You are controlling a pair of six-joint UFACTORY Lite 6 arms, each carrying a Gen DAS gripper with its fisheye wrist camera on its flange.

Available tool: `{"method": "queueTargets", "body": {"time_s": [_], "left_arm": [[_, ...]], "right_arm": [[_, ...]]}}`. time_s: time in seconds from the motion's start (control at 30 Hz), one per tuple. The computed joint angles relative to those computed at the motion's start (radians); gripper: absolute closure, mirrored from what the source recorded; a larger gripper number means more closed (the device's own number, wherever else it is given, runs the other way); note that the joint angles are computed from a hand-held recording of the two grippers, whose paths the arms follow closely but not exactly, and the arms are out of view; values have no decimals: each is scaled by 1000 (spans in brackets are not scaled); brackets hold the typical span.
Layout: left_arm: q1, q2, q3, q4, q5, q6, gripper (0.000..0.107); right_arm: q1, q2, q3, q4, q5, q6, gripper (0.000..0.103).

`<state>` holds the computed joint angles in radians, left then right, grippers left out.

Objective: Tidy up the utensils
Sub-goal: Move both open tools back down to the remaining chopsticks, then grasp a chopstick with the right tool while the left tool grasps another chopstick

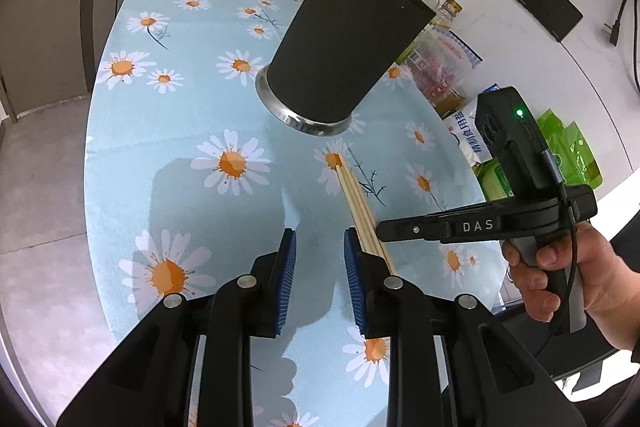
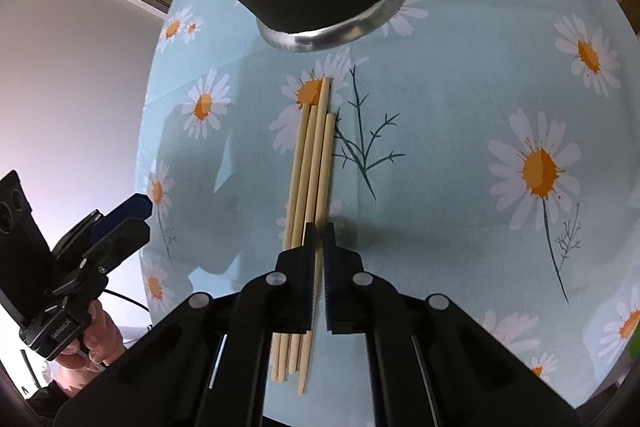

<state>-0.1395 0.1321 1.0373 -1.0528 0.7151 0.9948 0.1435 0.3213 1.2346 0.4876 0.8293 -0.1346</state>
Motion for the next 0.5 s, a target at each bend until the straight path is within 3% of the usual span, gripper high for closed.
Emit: {"method": "queueTargets", "body": {"time_s": [0.3, 0.5], "left_arm": [[-8, 9, 13, 24, 6, -19, 83], [-30, 24, 23, 69, -22, -70, 83]], "right_arm": [[81, 149, 227, -204, 161, 230, 99], [126, 184, 286, -288, 192, 318, 98]]}}
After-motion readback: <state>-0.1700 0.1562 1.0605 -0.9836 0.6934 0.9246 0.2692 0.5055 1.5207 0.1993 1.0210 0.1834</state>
